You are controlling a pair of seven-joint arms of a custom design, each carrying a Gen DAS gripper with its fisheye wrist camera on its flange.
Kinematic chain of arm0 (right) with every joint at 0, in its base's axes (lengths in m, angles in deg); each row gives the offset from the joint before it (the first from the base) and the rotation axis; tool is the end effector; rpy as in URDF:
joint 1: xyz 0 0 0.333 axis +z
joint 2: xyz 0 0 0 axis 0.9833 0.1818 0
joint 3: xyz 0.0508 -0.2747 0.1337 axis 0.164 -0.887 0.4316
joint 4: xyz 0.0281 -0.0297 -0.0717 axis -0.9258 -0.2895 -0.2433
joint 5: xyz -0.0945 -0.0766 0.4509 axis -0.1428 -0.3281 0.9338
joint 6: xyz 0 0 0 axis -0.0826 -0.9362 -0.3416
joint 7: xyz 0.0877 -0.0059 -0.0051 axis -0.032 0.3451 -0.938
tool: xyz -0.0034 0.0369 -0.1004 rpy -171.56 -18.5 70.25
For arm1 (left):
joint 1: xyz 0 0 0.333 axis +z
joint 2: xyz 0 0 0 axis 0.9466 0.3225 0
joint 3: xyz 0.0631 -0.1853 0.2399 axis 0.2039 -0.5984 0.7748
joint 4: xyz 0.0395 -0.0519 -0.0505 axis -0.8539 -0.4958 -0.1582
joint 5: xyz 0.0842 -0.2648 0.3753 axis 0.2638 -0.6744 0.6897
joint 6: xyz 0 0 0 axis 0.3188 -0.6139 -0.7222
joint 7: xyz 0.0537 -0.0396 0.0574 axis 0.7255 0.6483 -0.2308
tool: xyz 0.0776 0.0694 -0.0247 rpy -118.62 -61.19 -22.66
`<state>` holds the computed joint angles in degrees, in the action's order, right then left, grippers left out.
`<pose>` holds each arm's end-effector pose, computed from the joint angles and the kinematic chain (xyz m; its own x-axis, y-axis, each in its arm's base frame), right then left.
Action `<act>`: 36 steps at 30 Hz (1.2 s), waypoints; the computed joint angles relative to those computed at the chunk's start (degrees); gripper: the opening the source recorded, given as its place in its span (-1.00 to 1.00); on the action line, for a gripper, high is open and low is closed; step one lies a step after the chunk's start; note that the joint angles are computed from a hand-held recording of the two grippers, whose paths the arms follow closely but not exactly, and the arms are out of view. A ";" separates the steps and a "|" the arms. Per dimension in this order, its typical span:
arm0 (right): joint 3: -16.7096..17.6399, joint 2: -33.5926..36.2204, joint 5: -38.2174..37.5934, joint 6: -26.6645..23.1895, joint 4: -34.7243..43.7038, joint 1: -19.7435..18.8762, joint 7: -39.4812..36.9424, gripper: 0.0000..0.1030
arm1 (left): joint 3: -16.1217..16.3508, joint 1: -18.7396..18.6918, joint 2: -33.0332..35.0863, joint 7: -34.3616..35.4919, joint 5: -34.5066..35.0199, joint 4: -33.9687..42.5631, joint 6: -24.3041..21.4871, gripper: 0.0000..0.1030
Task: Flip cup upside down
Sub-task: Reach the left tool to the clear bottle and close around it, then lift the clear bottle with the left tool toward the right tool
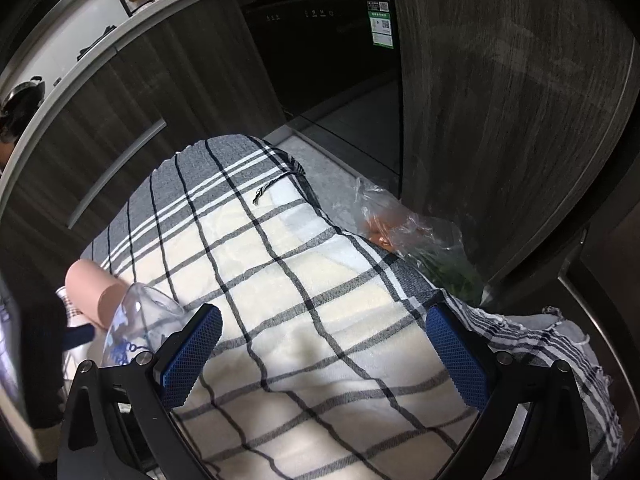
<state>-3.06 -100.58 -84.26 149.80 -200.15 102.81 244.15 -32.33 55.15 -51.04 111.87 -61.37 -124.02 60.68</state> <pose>0.3748 0.2632 0.4348 -0.4444 -0.8683 -0.2204 -0.7280 0.4935 -0.4760 0.4710 -0.3033 0.3997 -0.6480 -0.6729 -0.3568 -0.6989 0.7115 -0.0726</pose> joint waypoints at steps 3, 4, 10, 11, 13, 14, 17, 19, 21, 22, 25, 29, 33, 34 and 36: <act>-0.45 1.24 0.83 1.23 -0.03 0.15 0.14 0.99 | 0.02 -0.02 1.74 0.65 0.66 0.82 -0.10 0.65; -0.78 1.60 1.31 1.56 -0.07 0.31 -0.10 0.99 | 0.08 -0.13 2.15 0.90 0.59 1.00 -0.25 0.60; -1.26 3.19 2.78 2.16 0.03 0.35 -0.77 0.99 | 0.58 -0.37 3.57 -0.21 1.34 1.33 -0.04 0.41; -1.26 3.17 2.94 2.27 -0.07 0.32 -0.62 0.99 | 0.71 -0.41 3.49 -0.28 0.75 1.35 -0.08 0.41; -1.30 3.10 3.23 2.59 -0.23 0.40 -0.53 0.99 | 0.97 -0.48 3.12 0.06 -0.61 1.12 -0.07 0.41; -1.25 3.17 3.23 2.74 -0.23 0.41 -0.59 0.99 | 0.95 -0.48 3.00 0.04 -0.78 1.08 -0.01 0.40; -1.17 3.31 3.14 2.78 0.04 0.67 -1.36 0.99 | 1.10 -0.41 1.97 -0.04 -2.20 0.63 0.16 0.40; -1.11 2.49 3.05 2.95 -0.33 0.79 -1.62 0.99 | 1.17 -0.33 0.24 -0.91 -3.92 -0.07 -0.37 0.40; -1.19 1.61 3.08 3.20 -0.67 0.92 -2.00 0.99 | 1.43 -0.31 -2.34 -1.85 -6.89 -1.30 -1.12 0.40; -1.39 0.89 3.19 3.41 -1.04 1.08 -2.45 0.99 | 1.52 -0.23 -3.55 -2.34 -8.33 -1.93 -1.53 0.40; -2.36 -0.91 4.27 3.93 -1.83 2.08 -4.82 0.99 | 2.15 -0.23 -8.08 -4.50 -14.54 -4.49 -3.52 0.40; -3.76 -2.09 6.67 2.45 -1.10 4.18 -11.24 0.99 | 3.45 0.34 -14.45 -9.39 -23.47 -8.55 -6.30 0.40; -3.77 -3.63 8.19 1.49 -0.75 5.57 -16.33 0.99 | 3.62 0.95 -23.97 -16.09 -28.76 -15.64 -6.68 0.40; -3.79 -4.16 8.66 1.47 -0.98 6.06 -17.54 0.99 | 3.82 0.91 -25.87 -17.38 -30.08 -17.24 -6.42 0.40; -4.13 -4.91 9.94 2.22 -1.72 7.21 -19.93 0.99 | 4.40 0.38 -30.37 -20.75 -33.84 -20.99 -5.76 0.40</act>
<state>-7.20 -105.49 -74.32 152.02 -201.87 110.02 224.22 -27.93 55.54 -81.41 91.11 -95.21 -145.01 54.93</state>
